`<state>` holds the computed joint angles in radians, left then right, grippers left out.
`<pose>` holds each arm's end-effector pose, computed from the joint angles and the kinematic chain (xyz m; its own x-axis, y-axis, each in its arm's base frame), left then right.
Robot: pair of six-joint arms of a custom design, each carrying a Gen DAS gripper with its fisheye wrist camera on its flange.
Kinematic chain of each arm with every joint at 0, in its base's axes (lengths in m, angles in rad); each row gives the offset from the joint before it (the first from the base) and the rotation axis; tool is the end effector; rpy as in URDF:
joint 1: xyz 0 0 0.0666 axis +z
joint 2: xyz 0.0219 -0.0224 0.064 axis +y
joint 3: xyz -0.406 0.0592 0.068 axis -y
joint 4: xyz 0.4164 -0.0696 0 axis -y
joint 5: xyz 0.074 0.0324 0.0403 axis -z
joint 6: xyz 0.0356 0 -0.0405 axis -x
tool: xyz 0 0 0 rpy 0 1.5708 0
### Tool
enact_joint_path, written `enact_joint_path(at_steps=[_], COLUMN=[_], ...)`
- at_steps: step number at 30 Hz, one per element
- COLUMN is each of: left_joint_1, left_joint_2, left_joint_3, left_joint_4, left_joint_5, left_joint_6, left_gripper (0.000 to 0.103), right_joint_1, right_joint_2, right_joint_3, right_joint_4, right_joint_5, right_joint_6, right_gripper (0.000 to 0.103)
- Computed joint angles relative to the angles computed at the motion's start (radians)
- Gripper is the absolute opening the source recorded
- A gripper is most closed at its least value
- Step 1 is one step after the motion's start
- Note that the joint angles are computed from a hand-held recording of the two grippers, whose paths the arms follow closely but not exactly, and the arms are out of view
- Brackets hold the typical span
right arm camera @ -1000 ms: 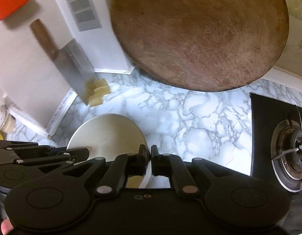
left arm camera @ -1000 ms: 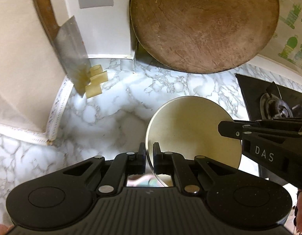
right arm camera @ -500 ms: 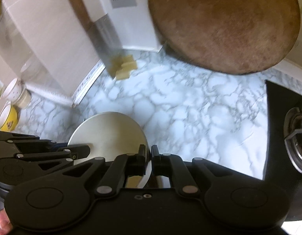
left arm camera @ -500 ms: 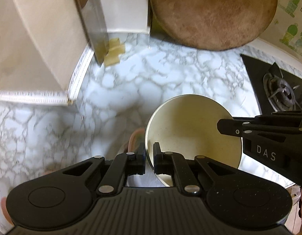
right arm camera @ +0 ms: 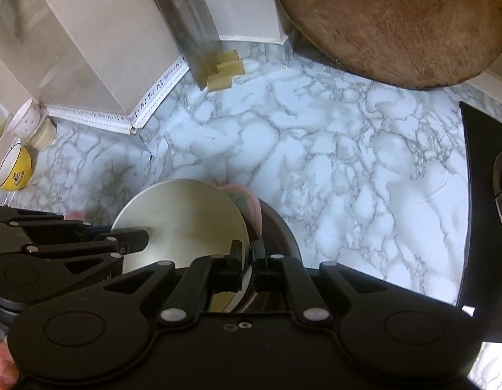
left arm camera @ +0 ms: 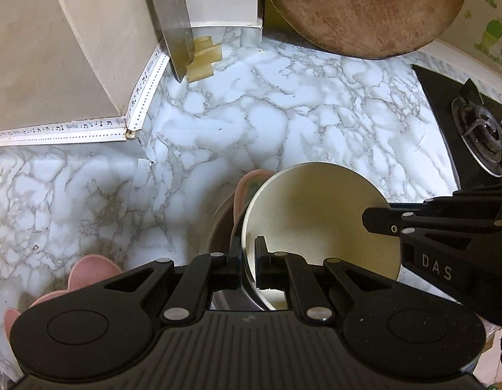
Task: Organize plates and bowls
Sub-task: 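Lift the cream bowl with both grippers and carry it over the pink pot, then lower the cream bowl into the pink pot and open both grippers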
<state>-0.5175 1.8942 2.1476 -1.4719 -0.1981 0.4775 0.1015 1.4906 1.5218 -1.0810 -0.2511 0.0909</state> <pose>0.5733 -0.3187 0.4960 -0.9202 0.0054 -0.3913 0.0035 1.0000 0.0055 0.5236 0.0618 0.4595 -0.8392 -0.1739 -0.5152 -0.2986 0.9392 0.1694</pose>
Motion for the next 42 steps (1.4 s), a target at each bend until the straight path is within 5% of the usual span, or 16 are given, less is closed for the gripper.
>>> enact_joint_path(at_steps=[18, 42], left_joint_1=[-0.007, 0.024], left_joint_2=[0.02, -0.031], left_joint_3=[-0.005, -0.083], left_joint_4=[0.001, 0.078], left_joint_5=[-0.018, 0.094], left_joint_6=[-0.041, -0.035], left_gripper=[0.006, 0.013], right_joint_1=[0.011, 0.006], right_joint_2=[0.011, 0.012], right_joint_3=[-0.016, -0.004], right_joint_4=[0.005, 0.001], right_joint_5=[0.036, -0.014], right_joint_6=[0.013, 0.032], right_gripper=[0.007, 0.033])
